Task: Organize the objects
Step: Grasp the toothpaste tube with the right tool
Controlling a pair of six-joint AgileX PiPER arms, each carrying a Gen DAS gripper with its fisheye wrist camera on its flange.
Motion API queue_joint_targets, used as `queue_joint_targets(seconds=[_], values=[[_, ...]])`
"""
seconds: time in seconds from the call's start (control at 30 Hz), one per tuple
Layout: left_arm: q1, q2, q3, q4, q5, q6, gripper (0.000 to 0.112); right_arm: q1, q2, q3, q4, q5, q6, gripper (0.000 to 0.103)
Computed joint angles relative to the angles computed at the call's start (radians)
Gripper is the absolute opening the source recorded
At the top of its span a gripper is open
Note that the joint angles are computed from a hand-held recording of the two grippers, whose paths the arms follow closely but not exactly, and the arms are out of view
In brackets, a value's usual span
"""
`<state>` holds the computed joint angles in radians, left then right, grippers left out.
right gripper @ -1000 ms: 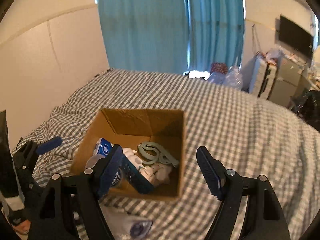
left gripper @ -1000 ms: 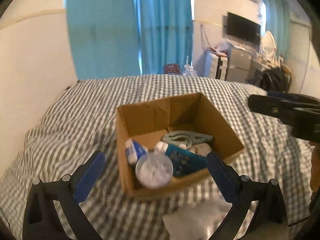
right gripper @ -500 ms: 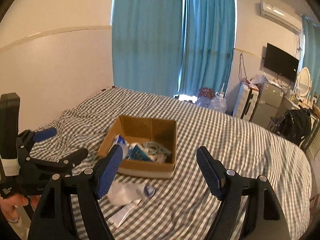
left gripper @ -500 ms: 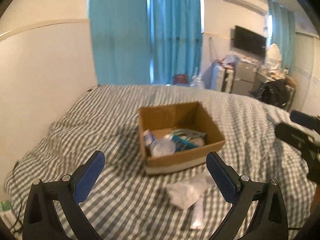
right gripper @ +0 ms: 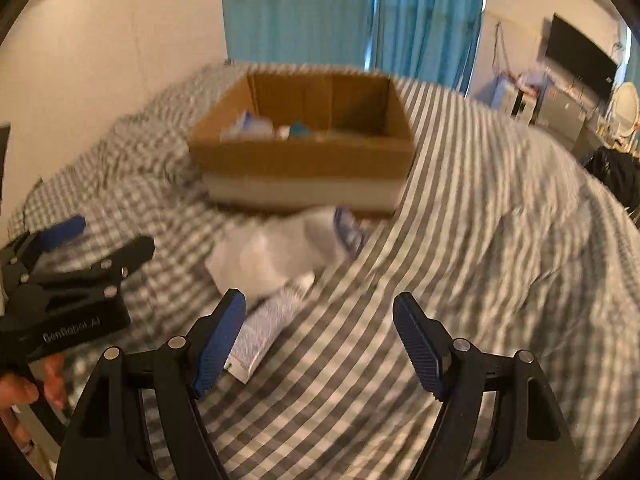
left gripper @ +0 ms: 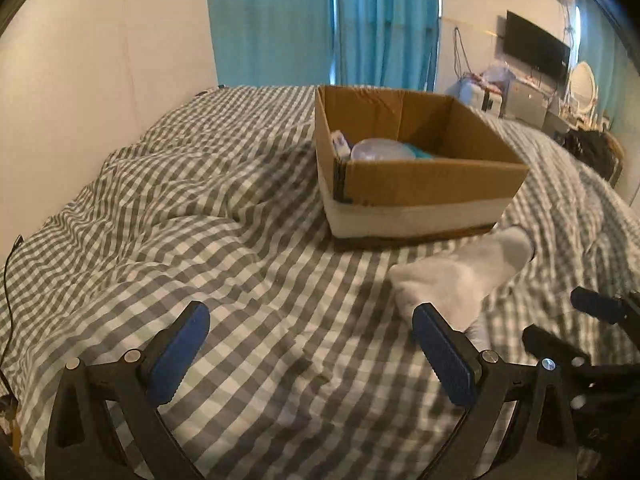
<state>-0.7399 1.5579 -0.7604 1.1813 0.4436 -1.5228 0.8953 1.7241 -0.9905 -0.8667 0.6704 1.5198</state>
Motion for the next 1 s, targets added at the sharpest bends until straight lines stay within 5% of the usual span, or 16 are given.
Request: queue_joint_targets(seconds=[0.2, 0.33, 0.47, 0.73, 1.0], values=[[0.015, 0.053, -0.001, 0.07, 0.013, -0.027, 0.103, -0.046, 0.142, -0.069, 0.067, -0.117, -0.075, 0.064], [0.04, 0.073, -0.008, 0.043, -0.017, -0.002, 0.103, -0.085, 0.208, -0.108, 0.143, -0.176, -0.189, 0.038], [0.021, 0.083, -0.011, 0.046, -0.015, -0.005, 0.103, -0.067, 0.175, -0.061, 0.056, -0.146, -0.121, 0.026], [-0.078, 0.096, -0.072, -0.048, 0.014, 0.077, 0.103, -0.115, -0.074, 0.158, -0.14, -0.115, 0.106, 0.018], [-0.147, 0.276, -0.275, -0.104, -0.003, 0.201, 0.103, -0.18, -0.117, 0.196, -0.18, -0.145, 0.118, 0.018]])
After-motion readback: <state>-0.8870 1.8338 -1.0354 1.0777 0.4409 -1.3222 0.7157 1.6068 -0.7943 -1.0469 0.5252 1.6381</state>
